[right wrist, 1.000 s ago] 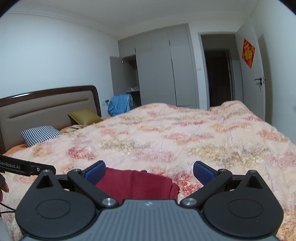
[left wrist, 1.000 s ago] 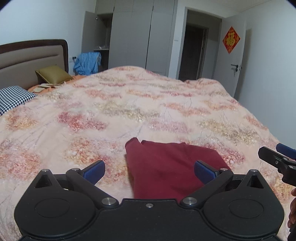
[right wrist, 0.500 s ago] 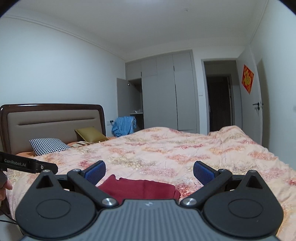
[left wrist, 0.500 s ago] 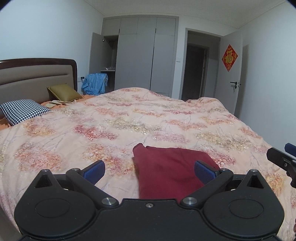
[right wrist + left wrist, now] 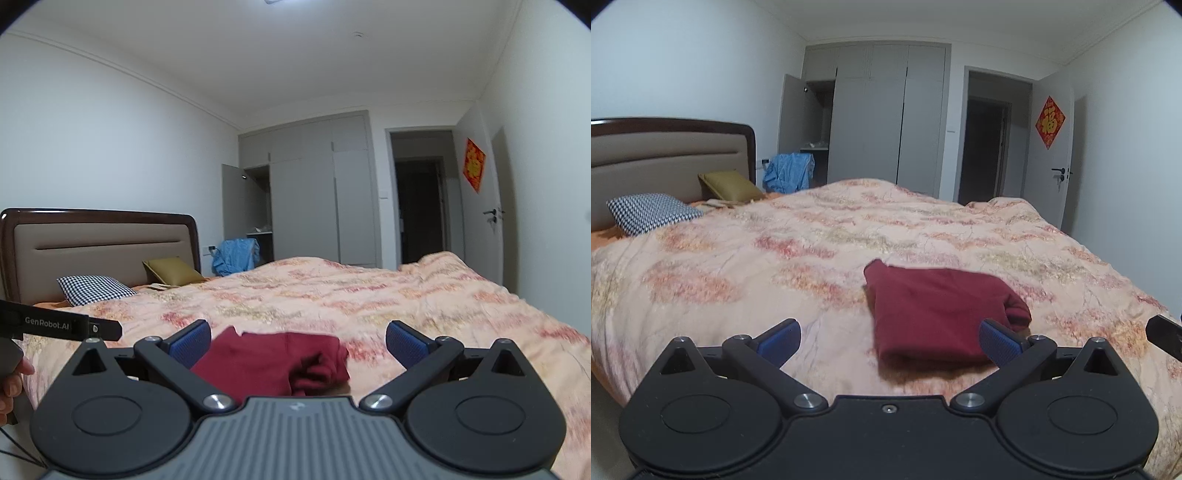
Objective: Fold small clothes
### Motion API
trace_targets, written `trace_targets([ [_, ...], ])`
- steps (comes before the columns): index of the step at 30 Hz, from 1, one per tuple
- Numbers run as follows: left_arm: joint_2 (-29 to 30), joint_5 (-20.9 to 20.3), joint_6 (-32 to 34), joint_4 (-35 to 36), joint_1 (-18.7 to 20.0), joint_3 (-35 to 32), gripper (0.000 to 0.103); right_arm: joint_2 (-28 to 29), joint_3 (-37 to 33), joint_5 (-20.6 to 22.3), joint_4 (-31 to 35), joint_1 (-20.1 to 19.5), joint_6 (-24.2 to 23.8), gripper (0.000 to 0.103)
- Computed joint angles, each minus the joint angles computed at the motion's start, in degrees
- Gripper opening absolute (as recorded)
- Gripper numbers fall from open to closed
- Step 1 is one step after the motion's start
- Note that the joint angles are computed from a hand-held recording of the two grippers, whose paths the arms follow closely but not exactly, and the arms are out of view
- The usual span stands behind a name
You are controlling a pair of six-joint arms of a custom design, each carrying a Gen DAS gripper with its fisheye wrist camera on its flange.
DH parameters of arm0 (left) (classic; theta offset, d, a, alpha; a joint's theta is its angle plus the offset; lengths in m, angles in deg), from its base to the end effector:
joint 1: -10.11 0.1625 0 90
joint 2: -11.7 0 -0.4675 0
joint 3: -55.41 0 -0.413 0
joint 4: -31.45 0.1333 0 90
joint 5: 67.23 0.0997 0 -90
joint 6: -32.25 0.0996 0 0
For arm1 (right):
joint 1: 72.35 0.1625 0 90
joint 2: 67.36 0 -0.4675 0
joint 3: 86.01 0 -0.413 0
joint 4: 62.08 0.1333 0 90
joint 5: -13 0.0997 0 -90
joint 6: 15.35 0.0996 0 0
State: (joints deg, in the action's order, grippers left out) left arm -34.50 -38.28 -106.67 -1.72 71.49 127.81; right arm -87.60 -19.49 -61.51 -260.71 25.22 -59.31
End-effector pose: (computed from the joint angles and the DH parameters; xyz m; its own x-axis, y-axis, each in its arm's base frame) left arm -0.1677 -0.7676 0.2245 -0.6721 -0.4700 -0.5722 0.5088 0.2684 -0.8180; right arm 0.2712 -0.8268 0.0695 -0.6228 -0.5795 0.5257 -0.6855 0.0802 -0.7237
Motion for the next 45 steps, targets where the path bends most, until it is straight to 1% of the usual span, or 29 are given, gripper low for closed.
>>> trace_targets([
  [3, -0.3, -0.3, -0.9, -0.6, -0.1, 3.0, 0.102, -1.3, 4.6, -1.0, -2.5, -0.7, 1.3, 0.103],
  [6, -0.9, -0.1, 0.2, -3.8, -0.2, 6.9, 0.102, -1.9, 8.5, -2.3, -6.0, -1.7, 1.1, 0.103],
  [9, -1.8, -0.2, -1.1, -5.3, -0.3, 9.9, 0.102, -2.4, 11.2, -4.0, -9.1, -2.2, 1.4, 0.103],
  [13, -3.3, -0.7, -0.3, -9.8, -0.8, 13.9, 0.102, -2.7, 13.4, -4.9, -13.3, -2.5, 2.5, 0.103],
  [15, -3.9, -0.8, -1.5, -9.5, -0.9, 14.8, 0.102, -2.7, 13.9, -4.5, -15.1, -2.5, 2.7, 0.103],
  [18, -4.6, -0.7, -1.8, -10.5, -1.0, 16.1, 0.102, -2.8, 14.6, -2.3, -16.5, -2.9, 2.3, 0.103],
  [19, -4.8, -0.7, -1.9, -10.9, -1.1, 16.5, 0.102, -3.0, 15.1, -1.3, -16.9, -3.1, 2.0, 0.103],
  [21, -5.2, -0.5, -2.2, -12.0, -1.2, 17.6, 0.102, -3.1, 16.2, -0.6, -17.9, -3.4, 0.8, 0.103],
  [24, -5.5, -1.9, -1.2, -13.6, -1.6, 18.9, 0.102, -3.2, 17.3, 0.1, -19.0, -3.4, -2.3, 0.103],
  [27, -5.8, -3.1, -0.7, -14.6, -2.0, 20.2, 0.102, -3.2, 18.0, 1.0, -19.2, -3.6, -4.0, 0.103],
  [33, -5.6, -4.3, -1.6, -13.6, -2.2, 20.6, 0.102, -3.4, 18.4, 1.3, -18.5, -3.8, -4.5, 0.103],
  [38, -5.5, -4.4, -4.3, -12.0, -2.1, 20.5, 0.102, -3.6, 18.8, 1.3, -18.5, -4.0, -4.5, 0.103],
  [45, -5.6, -4.7, -3.7, -12.9, -2.1, 20.6, 0.102, -3.8, 19.1, 1.4, -18.3, -4.0, -5.1, 0.103],
])
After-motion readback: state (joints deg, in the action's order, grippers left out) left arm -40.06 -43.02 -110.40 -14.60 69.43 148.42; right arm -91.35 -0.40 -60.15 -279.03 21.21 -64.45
